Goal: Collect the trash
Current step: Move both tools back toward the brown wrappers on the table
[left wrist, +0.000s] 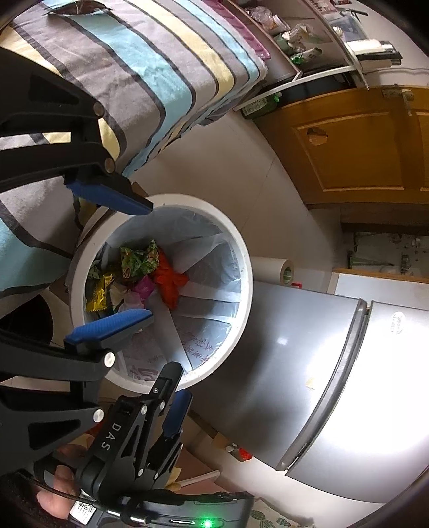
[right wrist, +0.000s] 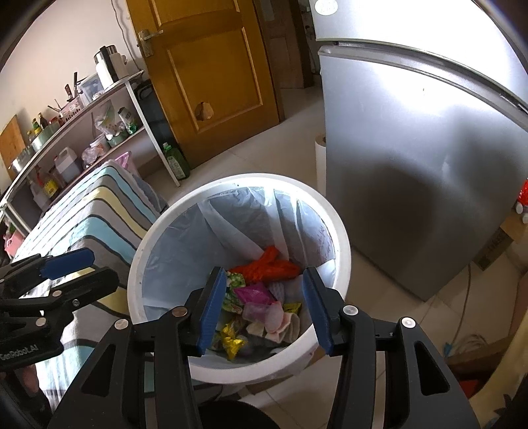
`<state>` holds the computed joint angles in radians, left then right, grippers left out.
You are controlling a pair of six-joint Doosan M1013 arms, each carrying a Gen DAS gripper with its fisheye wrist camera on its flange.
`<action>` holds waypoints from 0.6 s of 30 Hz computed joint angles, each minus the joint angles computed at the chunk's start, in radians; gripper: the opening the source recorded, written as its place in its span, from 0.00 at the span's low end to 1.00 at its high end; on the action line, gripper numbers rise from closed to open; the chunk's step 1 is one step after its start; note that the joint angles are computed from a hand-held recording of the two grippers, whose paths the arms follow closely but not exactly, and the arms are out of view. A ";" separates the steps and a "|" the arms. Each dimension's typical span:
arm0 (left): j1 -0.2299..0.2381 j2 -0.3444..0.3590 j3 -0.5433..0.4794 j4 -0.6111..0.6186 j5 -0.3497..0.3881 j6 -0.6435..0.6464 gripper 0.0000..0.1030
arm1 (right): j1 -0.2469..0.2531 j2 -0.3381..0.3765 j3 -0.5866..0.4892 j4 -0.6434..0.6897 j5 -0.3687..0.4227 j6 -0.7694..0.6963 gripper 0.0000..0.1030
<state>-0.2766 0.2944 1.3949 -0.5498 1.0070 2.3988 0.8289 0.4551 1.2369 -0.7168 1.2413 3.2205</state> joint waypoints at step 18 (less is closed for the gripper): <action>0.075 -0.068 0.057 -0.056 -0.066 0.020 0.66 | 0.044 0.042 -0.101 -0.098 0.037 -0.030 0.51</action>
